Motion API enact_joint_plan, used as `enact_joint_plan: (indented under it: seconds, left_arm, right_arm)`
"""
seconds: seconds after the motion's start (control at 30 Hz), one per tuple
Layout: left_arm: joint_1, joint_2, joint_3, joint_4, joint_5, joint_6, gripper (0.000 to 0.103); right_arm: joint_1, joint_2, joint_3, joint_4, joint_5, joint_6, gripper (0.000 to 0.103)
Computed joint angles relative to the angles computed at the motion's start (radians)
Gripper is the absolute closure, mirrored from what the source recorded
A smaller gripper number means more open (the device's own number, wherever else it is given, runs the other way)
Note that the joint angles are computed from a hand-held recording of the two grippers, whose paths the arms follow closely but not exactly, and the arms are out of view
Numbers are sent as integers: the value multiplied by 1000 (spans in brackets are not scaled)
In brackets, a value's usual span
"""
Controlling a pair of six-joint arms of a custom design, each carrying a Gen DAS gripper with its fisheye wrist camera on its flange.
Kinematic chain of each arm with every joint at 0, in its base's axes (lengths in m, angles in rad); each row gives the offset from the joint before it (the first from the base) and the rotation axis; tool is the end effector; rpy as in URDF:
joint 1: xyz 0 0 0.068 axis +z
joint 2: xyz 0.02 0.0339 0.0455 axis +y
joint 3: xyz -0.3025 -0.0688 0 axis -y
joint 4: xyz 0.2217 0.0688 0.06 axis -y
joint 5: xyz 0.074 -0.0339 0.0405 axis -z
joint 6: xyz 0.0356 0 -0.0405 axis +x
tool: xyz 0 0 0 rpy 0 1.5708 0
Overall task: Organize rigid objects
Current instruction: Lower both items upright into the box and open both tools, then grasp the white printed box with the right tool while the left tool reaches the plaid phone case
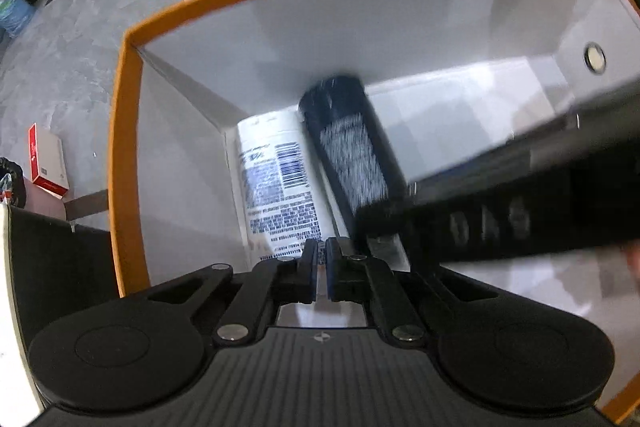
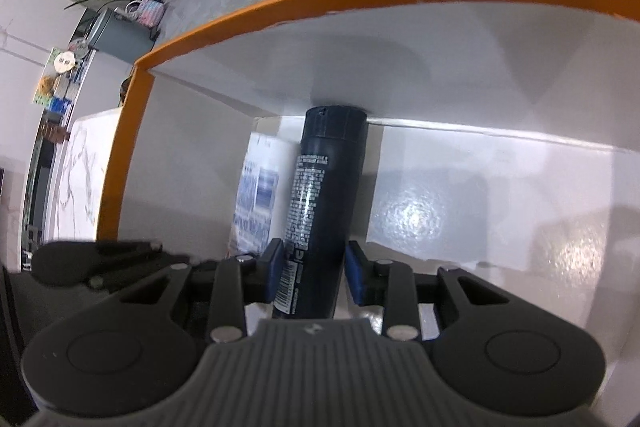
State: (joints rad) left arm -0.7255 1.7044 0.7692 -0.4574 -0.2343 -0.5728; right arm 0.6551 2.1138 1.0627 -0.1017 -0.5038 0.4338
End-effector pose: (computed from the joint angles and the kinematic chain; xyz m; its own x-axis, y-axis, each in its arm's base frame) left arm 0.1996 -0.1660 0.1636 -0.9519 0.1396 -0.2728 0.1174 0.9884 0.0959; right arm 0.2918 0.2459 0.1137 -0.9472 -0.2635 -0.1829 -0.3205 0.7558 0.5709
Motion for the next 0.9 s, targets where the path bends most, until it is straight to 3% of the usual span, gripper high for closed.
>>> enact_joint_plan:
  seconds: [0.23,0.5,0.77,0.83,0.9]
  left_arm:
    - [-31,7,-1,17,-81,12,97]
    - [-91,-115,-7,-51,-125,-31,82]
    - [-245,-120,130,-69,-183,-133,76]
    - [-290,-108,176,-61,-199,-143,75]
    - [-331,-80,223,-47,-207,-153,75]
  right_arm:
    - [-6,26,25,2,-37,38,71]
    - [-19,-21,-53,54,-35,38,70]
    - [-83,-359,-289,58,91,-58,69]
    - [-146,-473,-345,18,113,-86,59]
    - [-227,-572,-395,-18,105,-123,58]
